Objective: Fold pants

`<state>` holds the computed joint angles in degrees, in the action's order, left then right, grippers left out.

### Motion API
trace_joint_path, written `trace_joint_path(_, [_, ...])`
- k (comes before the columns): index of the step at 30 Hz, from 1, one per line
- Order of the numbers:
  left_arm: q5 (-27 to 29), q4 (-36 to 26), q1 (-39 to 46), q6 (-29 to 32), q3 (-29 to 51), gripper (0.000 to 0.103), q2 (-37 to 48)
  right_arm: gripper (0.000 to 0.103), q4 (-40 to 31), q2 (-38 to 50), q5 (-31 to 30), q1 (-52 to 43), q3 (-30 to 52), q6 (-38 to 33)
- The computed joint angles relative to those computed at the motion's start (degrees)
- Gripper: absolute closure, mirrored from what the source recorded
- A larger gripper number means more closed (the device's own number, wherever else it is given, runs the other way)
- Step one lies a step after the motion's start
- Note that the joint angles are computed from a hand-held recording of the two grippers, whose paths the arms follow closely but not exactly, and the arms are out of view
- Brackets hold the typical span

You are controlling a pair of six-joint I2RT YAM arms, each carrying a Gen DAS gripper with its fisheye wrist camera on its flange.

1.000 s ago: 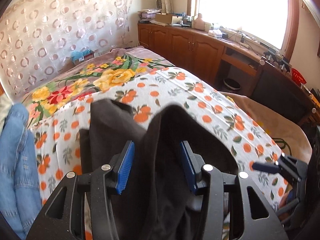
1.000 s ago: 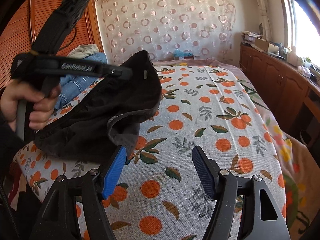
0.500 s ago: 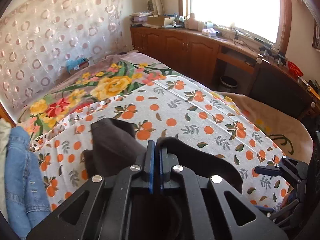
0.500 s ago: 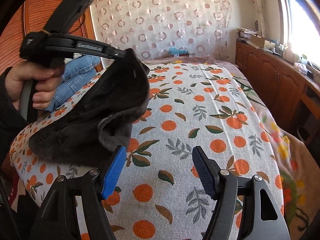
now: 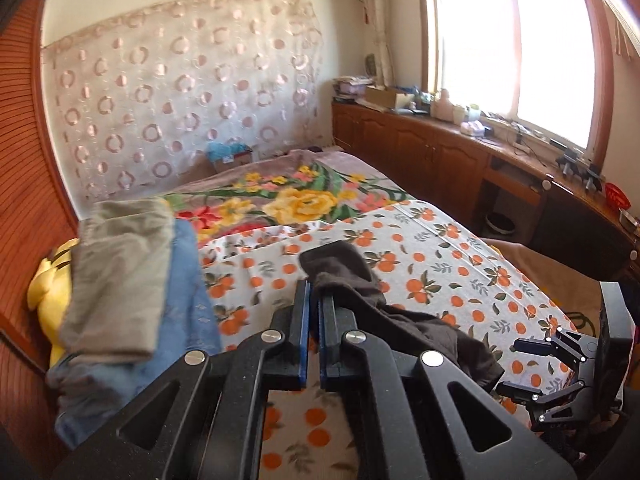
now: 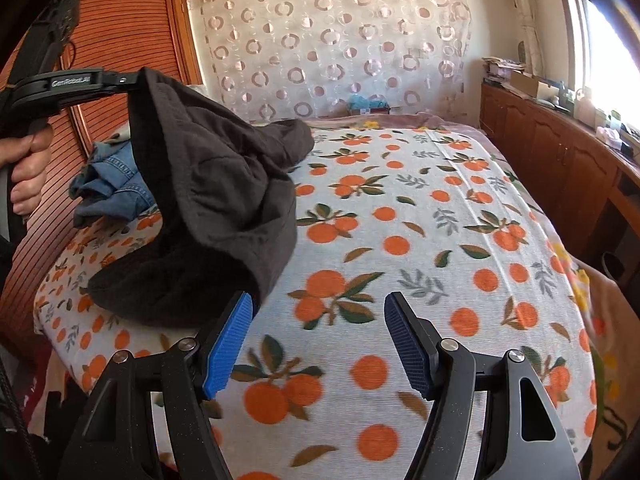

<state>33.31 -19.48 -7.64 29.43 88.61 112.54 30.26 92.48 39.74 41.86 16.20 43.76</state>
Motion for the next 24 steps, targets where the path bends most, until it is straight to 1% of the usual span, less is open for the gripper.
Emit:
trace_joint_path(4, [0.85,3.21,4.54,0.14,-3.85,0.099,-2.49,0.032,-0.57,1.85,-0.78,1.54,3.18,-1.13])
trace_joint_path(8, [1.9,3.57,7.96,-0.59,-3.43,0.099,-1.72,0.032,-0.32,4.2,-2.38,1.79,6.31,-3.13])
trace_joint_path(13, [2.71,4.68,10.66,-1.63,-3.05,0.099,-0.48,0.032,0.32,8.53,-6.14,0.58,9.33,-5.53])
trace_joint_path(17, [3.81,5.81,12.19,-2.32,-3.55,0.099,-0.23,0.032,0.49,9.94,-8.66,-0.43,10.24,-5.79])
trace_joint_path(20, [4.4,6.62,12.73,-3.1,-3.57,0.099,0.08,0.033,-1.31,10.97,-9.11,-1.02,12.5,-6.76])
trace_joint_path(21, [4.5,7.0,12.85,-3.39,-3.69,0.099,0.13,0.034,-1.91,11.27,-8.73,-0.78,13.05,-6.76])
trace_joint_path(22, [4.69,7.4,13.07,-3.9,-3.72,0.099,0.18,0.039,-2.97,11.73,-7.79,-0.43,13.92,-6.69])
trace_joint_path(23, [4.9,7.52,13.26,-4.32,-3.72,0.099,0.11,0.041,-4.12,12.38,-7.08,-0.08,15.23,-6.5])
trace_joint_path(24, [5.03,7.92,13.31,-4.85,-3.95,0.099,-0.05,0.049,-4.16,12.36,-6.99,-0.05,15.28,-6.55])
